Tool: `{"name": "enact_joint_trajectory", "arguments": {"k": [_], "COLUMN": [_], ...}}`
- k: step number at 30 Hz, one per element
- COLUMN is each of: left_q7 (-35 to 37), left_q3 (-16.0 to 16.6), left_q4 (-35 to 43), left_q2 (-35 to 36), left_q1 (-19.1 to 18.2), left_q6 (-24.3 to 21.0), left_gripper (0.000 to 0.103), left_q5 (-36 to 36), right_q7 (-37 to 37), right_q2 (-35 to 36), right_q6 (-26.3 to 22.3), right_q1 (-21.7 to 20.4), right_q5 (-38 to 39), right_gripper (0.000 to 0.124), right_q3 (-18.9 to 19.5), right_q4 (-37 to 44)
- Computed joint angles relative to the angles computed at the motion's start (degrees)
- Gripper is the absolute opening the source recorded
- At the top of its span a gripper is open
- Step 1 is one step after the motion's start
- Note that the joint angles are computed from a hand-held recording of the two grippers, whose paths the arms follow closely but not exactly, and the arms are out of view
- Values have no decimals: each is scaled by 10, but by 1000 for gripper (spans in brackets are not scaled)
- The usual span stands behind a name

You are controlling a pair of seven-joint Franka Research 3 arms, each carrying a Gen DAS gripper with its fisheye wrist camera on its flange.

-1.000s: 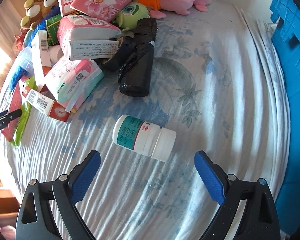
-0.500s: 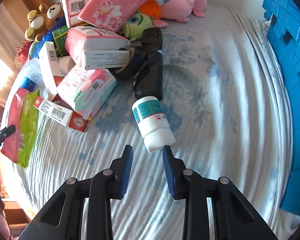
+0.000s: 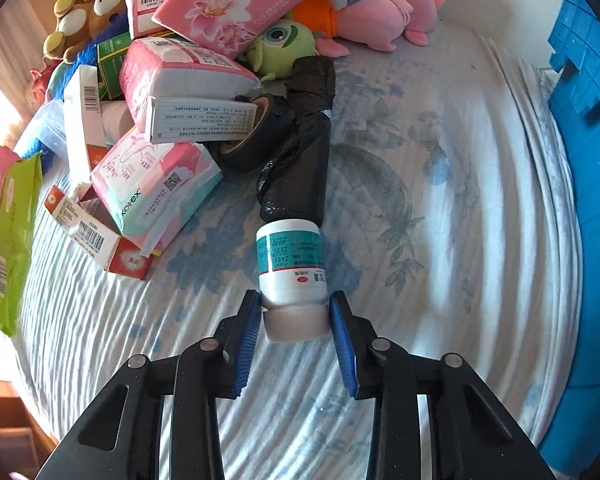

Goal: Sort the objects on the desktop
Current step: 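Grasp the pink-green wet wipes pack with the left gripper while the right grasps the white pill bottle, then carry the wipes pack and pill bottle over the crate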

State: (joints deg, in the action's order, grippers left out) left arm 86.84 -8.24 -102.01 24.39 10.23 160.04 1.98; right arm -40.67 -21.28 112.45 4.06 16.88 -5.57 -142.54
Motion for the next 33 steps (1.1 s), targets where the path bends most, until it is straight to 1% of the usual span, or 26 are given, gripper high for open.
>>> {"name": "enact_joint_trajectory", "arguments": {"k": [1,4,7,11,14,16,17,18,21,23,26,28,31,33], "left_q7": [-6,-26,-24,-15,-14,9,17,21,36,60,81,103,125,133], "left_q3": [3,13,2,-10,-10,-30,-36,-39,-50,-73,-92,-114,-133,-140], "left_q4": [-8,-33,-46,-47,-54,-56,-57,-58,-55,-46,-29,-17,2,14], "left_q2": [-7,-30,-46,-55,-67,-72,-76,-80,-89,-91,-92,-92,-92,-91], "left_q1": [-5,-17,-14,-13,-22,-12,-11,-13,-18,-10,-15,-11,-16,-25], "left_q6": [8,38,58,65,84,94,98,104,121,129,143,152,152,154], "left_gripper": [18,18,18,18,18,18,18,18,18,18,18,18,18,18], "left_q5": [5,23,20,11,17,-1,-6,-9,-20,-43,-62,-80,-96,-104], "right_q7": [-6,-22,-37,-49,-53,-52,-50,-53,-45,-29,0,30,83,119], "right_q2": [0,5,19,29,42,54,59,72,100,132,181,221,273,301], "right_q6": [-11,-68,-143,-198,-257,-301,-316,-347,-407,-460,-534,-582,-626,-633], "right_q1": [-2,-11,-24,-37,-42,-46,-48,-53,-67,-79,-103,-124,-155,-175], "right_q5": [-2,0,1,13,38,62,75,85,131,164,234,284,359,406], "right_gripper": [34,33,33,33,33,33,33,33,33,33,33,33,33,33], "right_q3": [-4,-19,-30,-32,-36,-40,-40,-47,-54,-59,-64,-64,-53,-42], "right_q4": [5,37,84,121,162,194,204,234,297,356,445,514,596,637]}}
